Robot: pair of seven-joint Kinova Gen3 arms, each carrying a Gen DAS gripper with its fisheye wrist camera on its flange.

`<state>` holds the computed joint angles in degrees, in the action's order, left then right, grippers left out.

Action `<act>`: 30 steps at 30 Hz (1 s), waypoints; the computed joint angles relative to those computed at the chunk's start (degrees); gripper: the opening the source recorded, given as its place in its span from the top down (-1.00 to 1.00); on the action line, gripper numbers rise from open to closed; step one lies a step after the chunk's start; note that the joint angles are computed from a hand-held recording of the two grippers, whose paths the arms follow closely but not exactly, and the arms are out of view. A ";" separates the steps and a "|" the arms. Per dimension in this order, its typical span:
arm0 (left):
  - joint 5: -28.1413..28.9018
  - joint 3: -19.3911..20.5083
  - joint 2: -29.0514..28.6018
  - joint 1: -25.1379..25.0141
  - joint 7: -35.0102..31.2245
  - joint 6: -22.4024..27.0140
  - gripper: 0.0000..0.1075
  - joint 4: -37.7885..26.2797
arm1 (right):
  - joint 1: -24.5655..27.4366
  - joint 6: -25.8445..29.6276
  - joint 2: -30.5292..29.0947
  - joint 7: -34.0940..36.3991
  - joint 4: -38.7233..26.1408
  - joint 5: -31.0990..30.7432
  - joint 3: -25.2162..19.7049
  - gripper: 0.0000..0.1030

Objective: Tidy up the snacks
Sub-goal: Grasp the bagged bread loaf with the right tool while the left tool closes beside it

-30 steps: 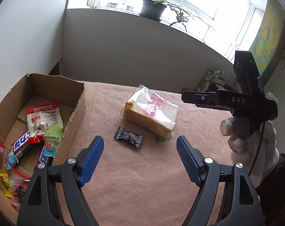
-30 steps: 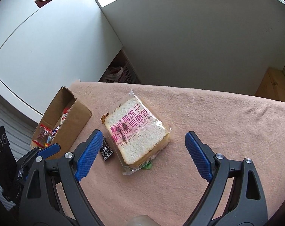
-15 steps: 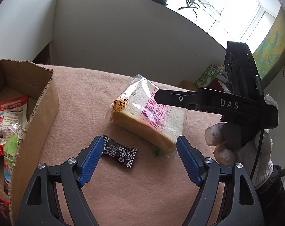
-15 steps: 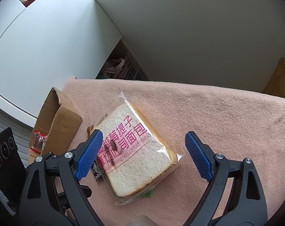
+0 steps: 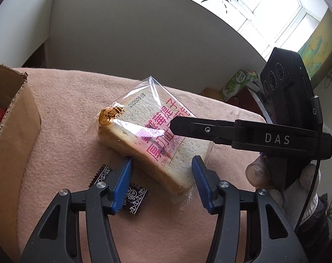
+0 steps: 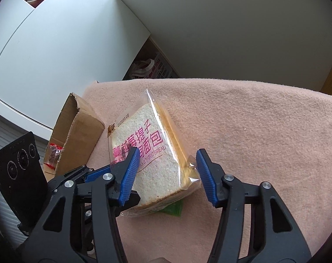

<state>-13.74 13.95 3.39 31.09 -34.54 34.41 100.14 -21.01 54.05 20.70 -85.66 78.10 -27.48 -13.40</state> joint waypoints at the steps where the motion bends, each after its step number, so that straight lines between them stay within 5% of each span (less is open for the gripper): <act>1: -1.78 0.22 0.29 0.69 1.12 0.81 0.01 -0.56 | -0.06 -0.20 -0.36 0.02 0.58 -0.16 -0.13 -0.06; 7: -9.22 0.96 2.06 4.99 5.09 5.67 0.02 -4.23 | -1.89 -2.70 -3.71 -1.51 4.67 1.07 -0.03 -0.04; 17: -11.47 2.83 -1.65 6.88 6.16 5.42 0.02 -1.15 | -5.39 -7.43 -12.82 -6.16 13.30 3.00 -0.38 -0.02; 30: -18.72 14.47 -11.41 6.39 22.15 11.02 0.02 6.46 | -14.14 -13.65 -21.50 -18.92 21.19 11.55 -3.79 -0.02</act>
<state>-32.46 28.42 -8.02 37.48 -12.40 45.44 106.60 -35.15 40.40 -0.80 -104.58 99.29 -15.92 -17.18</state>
